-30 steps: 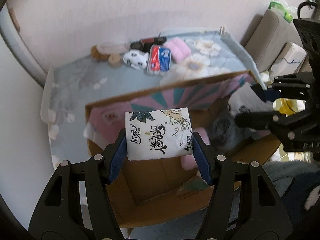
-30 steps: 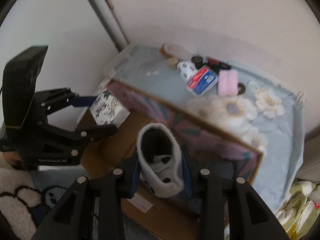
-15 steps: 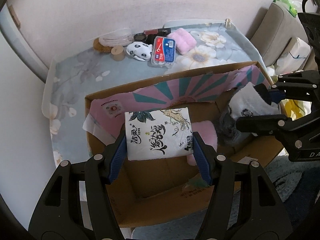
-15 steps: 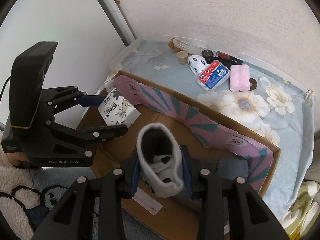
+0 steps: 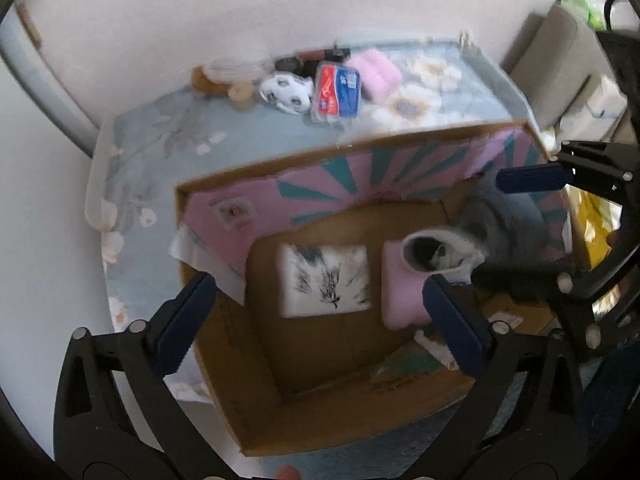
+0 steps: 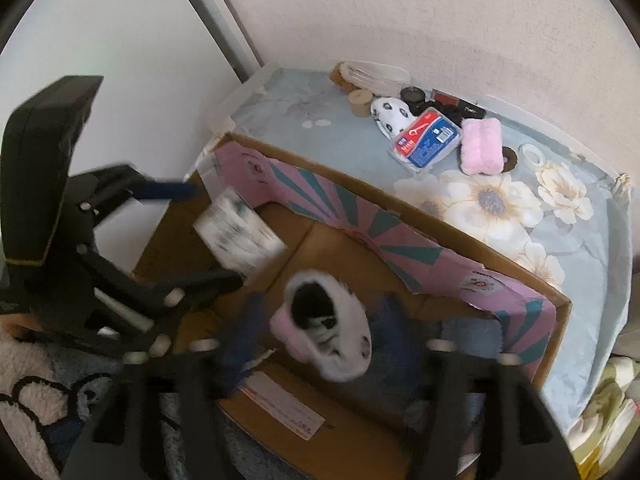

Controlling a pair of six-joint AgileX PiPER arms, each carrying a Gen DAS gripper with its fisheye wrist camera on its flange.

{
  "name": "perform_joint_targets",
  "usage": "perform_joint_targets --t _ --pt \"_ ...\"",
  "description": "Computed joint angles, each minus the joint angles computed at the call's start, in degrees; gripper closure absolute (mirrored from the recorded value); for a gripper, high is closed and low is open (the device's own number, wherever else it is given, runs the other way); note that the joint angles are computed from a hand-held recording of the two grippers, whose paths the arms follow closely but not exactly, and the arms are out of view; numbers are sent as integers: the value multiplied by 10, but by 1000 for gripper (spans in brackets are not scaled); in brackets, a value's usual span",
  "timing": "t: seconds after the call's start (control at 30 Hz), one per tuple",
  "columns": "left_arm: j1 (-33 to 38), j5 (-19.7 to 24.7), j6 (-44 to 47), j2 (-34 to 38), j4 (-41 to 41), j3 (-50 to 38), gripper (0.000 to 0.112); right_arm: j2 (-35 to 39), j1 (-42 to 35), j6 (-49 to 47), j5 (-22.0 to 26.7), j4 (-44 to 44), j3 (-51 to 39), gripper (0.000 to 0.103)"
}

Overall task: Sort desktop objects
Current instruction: 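Carry the tissue pack and panda sock into the box and release both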

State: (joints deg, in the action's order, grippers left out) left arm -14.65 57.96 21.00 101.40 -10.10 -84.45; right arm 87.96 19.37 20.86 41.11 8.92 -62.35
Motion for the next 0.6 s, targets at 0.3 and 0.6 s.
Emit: perform_joint_targets --t 0.3,0.6 --pt "49 15 1 17 -36 -44 10 -41 -23 59 -5 -59 16 20" --pt "67 18 8 26 -47 -62 10 -41 -34 61 -7 -52 17 20"
